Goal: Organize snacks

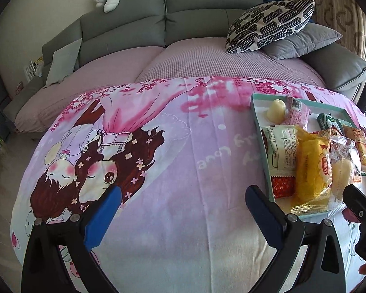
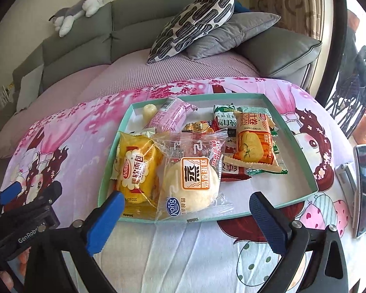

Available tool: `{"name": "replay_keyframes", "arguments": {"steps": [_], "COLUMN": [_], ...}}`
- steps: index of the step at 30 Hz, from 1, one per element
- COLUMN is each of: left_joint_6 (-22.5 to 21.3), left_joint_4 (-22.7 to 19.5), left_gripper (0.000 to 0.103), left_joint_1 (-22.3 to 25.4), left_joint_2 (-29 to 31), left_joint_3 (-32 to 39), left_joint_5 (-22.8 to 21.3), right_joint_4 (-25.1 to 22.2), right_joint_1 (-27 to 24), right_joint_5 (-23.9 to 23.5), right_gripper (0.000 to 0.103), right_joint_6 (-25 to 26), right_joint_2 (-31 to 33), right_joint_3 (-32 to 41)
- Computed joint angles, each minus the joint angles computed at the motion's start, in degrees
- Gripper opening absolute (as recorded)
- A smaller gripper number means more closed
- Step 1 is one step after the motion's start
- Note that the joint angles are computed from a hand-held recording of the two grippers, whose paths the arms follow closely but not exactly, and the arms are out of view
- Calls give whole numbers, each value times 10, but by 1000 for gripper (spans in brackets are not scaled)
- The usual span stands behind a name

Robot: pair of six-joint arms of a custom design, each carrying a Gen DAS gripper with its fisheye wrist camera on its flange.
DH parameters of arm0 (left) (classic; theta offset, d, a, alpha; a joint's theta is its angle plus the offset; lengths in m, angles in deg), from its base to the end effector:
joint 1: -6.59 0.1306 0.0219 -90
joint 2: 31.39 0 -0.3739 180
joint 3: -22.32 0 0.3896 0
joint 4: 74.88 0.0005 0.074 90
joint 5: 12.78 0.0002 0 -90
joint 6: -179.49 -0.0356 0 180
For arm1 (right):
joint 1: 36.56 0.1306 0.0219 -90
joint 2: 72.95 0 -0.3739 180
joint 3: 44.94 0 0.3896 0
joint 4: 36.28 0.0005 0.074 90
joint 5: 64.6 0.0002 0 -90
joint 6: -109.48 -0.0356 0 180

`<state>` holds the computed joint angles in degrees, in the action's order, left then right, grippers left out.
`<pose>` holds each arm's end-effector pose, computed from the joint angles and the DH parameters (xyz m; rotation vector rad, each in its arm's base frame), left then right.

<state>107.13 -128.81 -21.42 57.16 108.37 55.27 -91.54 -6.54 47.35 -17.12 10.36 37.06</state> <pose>0.4127 -0.2050 0.3981 0.0789 2.4588 0.1516 0.3763 0.2015 0.4036 0.2833 2.4397 0.0070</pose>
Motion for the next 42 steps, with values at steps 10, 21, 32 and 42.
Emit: {"name": "replay_keyframes", "arguments": {"steps": [10,21,32,42], "left_joint_6": [-2,-4,-3,0], "left_joint_4": [-20,-19,-3,2], "left_gripper": [101,101,101,101], "left_joint_1": [-3,0,14,27], "left_joint_2": [-12,-41,-28,-10], "left_joint_3": [-21,-56,-56,-54], "left_joint_5": [1,5,36,56], "right_joint_4": [-10,-19,-20,-23], "right_joint_1": [12,25,22,15], "right_joint_5": [4,0,1,-2], "right_gripper": [103,103,103,103], "right_joint_6": [2,2,16,16], "right_joint_2": [-12,-20,-4,8], "right_joint_3": [-12,-33,-30,-28]}}
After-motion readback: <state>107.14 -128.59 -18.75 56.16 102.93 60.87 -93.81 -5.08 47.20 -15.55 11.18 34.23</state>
